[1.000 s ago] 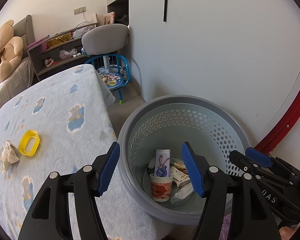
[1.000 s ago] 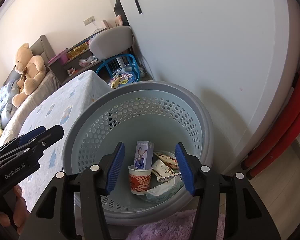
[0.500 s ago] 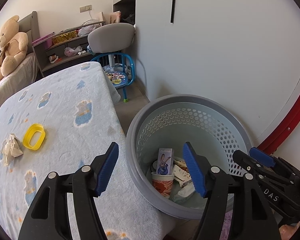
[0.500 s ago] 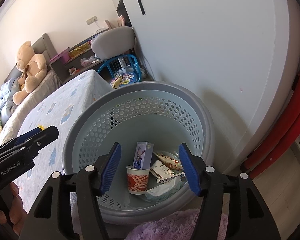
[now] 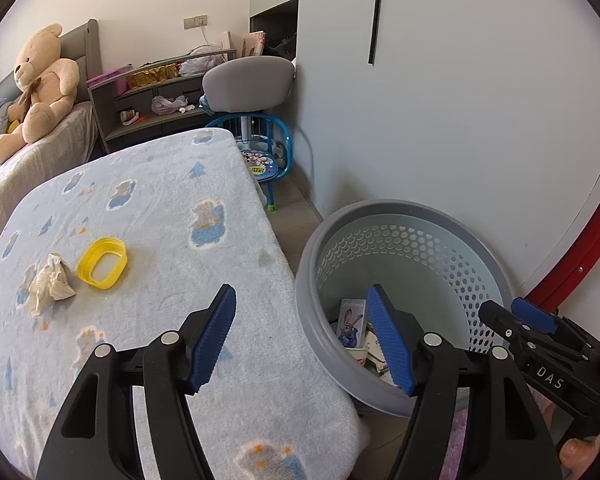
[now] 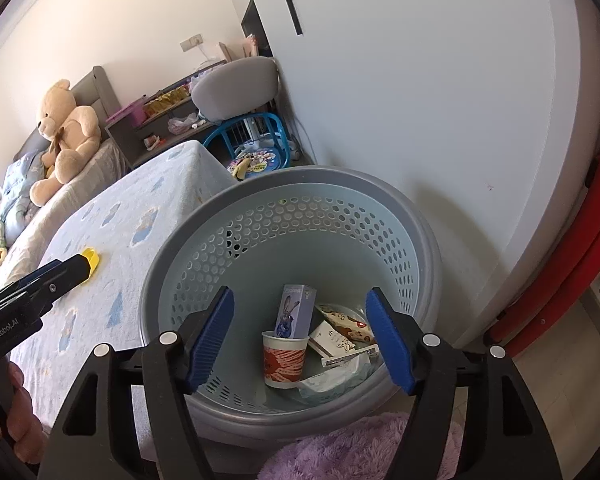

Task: Collect trash
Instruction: 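Move both grippers back over the table toward the paper and yellow lid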

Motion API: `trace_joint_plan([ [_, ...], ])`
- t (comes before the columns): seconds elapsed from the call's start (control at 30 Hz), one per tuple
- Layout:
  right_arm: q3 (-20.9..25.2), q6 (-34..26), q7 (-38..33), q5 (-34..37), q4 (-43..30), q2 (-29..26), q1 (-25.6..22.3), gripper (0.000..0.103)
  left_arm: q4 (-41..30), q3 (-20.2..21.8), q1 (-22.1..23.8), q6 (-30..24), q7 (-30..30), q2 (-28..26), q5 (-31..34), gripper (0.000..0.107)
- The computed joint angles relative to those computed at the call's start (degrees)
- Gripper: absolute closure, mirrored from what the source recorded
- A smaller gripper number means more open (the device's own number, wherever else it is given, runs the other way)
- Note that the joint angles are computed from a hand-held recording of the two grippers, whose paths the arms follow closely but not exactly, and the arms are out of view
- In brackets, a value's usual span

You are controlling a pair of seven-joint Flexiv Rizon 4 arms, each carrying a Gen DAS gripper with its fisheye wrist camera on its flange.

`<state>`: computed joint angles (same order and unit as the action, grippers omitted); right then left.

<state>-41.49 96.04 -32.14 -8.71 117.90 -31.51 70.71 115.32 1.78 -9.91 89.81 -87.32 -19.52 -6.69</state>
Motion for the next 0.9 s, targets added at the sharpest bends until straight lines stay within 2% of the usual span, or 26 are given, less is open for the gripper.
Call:
trace_joint_plan([
  [0.3, 2.19, -0.07, -0.51, -1.71, -3.09, -0.28, -0.36, 0.029, 4.95, 0.93, 3.00, 3.04, -0.50, 3.51, -0.95, 0.040],
  [0.4, 3.98, -0.29, -0.93, -2.71, -5.23, -0.83, -1.56, 0.029, 6.23, 2.57, 3.22, 3.57, -0.86, 4.51, -0.59, 0.040],
  [0.77, 18.49, -2.53, -2.56, -9.31, -17.66, -4.70, -12.65, 0.028, 8.87, 9.76, 4.33, 4.90, -4.14, 6.96, 2.30, 0.040],
  [0.9, 24.46, -4.77, -3.27, -12.54, -22.88, -6.81, -17.02, 0.025, 9.98, 9.23, 7.33, 5.23, -3.95, 7.53, 1.74, 0.040],
])
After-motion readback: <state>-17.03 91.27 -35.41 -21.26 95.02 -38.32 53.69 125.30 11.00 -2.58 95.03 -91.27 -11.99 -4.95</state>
